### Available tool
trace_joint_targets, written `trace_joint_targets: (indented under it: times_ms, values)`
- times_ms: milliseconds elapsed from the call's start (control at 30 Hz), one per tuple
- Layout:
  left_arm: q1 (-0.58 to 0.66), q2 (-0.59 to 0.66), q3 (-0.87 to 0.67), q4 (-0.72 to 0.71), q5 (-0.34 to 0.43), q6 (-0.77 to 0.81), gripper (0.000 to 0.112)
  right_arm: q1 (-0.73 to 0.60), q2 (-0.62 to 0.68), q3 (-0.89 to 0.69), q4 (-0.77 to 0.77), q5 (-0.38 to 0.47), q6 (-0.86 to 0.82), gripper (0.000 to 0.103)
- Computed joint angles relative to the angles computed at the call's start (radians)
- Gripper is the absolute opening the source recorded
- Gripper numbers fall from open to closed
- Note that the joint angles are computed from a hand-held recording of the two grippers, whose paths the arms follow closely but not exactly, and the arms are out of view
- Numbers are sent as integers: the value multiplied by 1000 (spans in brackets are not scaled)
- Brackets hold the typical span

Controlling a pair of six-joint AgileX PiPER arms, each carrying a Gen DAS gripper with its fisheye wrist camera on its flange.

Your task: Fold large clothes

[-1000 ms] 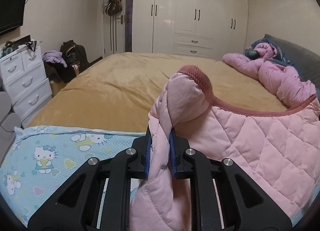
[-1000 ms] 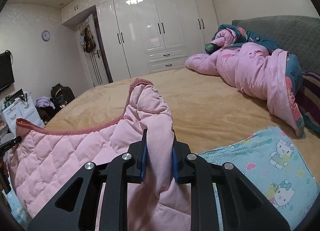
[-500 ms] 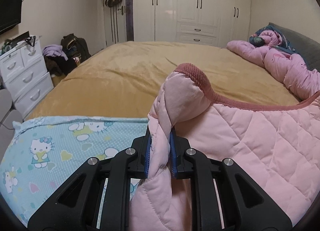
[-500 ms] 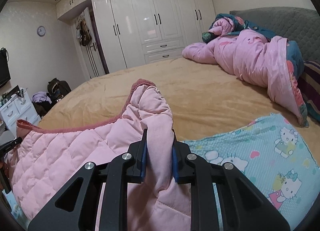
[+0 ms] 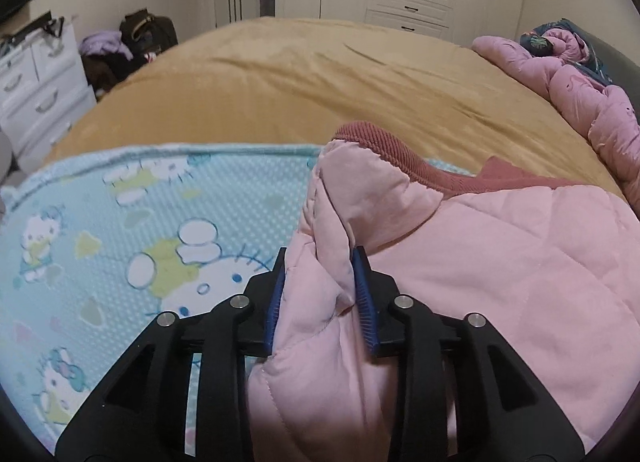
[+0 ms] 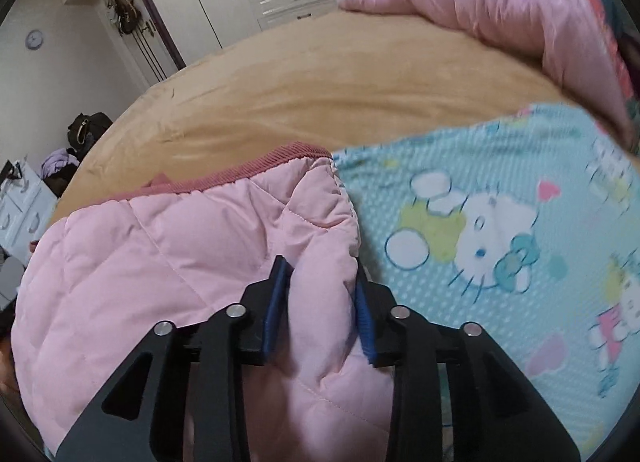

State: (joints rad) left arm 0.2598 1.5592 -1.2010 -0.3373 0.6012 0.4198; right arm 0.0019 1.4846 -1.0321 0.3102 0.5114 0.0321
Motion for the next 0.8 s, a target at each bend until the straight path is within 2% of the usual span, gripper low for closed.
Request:
trace_joint_targets:
  times_ms: [100, 200, 267, 333, 367, 433, 500, 567, 633, 700, 800]
  values:
    - [-14, -8, 32, 19, -35, -22, 26, -8, 10, 25, 63, -26, -45, 36]
    - [-23, -14, 38, 60, -38, -63, 31, 3, 5, 36, 40, -37, -4, 39]
    - [-12, -17, 19, 77, -2, -95, 44, 8, -8, 19, -25, -6, 61, 42]
    - [14, -31, 11, 70, 32, -96, 55, 13, -49, 5, -176, 48, 223, 64]
    - [29, -49, 15, 75, 44, -101, 63, 5, -91, 28, -205, 45, 256, 81]
    - [56, -91, 28, 66, 59, -79, 69, 2, -195, 83, -220, 27, 256, 82]
    - [80, -156, 59, 72, 74, -67, 78, 48, -296, 115, -304, 50, 316, 84]
    - [101, -234, 94, 42, 88, -26, 89, 93, -388, 140, -303, 72, 304, 85]
    - [115, -302, 112, 4, 120, 12, 94, 186, -459, 152, -370, 105, 366, 86]
    - [115, -370, 133, -31, 162, 43, 94, 316, -503, 154, -444, 136, 447, 87]
    - [73, -475, 165, -65, 241, 52, 94, 517, -492, 128, -597, 198, 609, 87]
